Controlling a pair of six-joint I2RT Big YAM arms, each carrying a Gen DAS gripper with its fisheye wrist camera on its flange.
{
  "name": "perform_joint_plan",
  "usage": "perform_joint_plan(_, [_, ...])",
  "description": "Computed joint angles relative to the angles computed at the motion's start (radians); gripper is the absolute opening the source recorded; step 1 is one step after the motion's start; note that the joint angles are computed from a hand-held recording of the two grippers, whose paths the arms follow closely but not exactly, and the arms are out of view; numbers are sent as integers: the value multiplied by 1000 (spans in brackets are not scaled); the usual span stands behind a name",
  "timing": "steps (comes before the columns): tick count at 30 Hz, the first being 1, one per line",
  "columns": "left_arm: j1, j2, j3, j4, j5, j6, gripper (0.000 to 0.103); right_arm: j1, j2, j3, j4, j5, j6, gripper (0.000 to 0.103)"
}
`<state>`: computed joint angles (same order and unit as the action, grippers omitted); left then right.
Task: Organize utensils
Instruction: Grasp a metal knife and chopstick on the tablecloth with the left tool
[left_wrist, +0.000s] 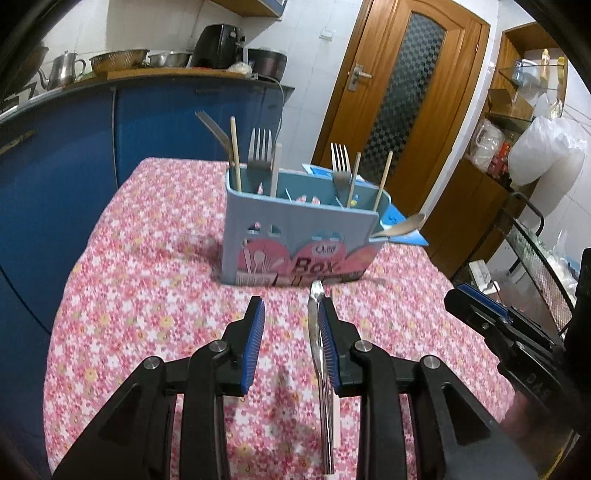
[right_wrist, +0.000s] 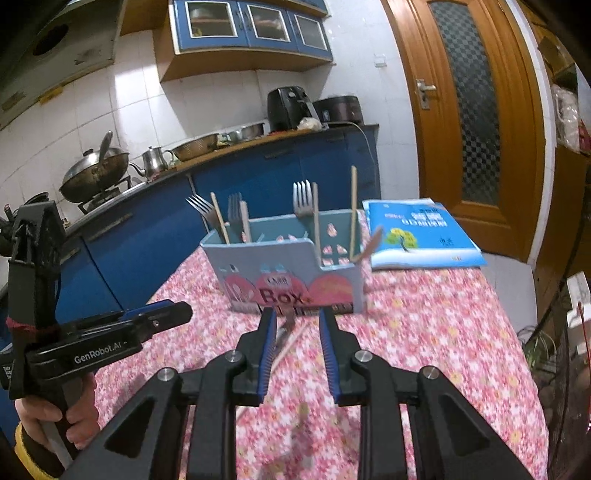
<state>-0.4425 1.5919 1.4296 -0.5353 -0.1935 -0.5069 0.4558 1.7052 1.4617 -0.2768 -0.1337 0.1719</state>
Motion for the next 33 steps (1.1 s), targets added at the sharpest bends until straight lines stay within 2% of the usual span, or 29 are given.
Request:
perform_joint_plan(14, [-6,86,64,-117,60,-14,31,-37,17,-42,-21,-27,53,31])
perform_joint_plan(26, [-22,139,107,-165,111,-6,31,-57,30,-61,-12,-62,87,31])
perform_joint_plan(33, [-39,179,154,-196,108,16,31,-65,33,-69,-4,-75,99,32])
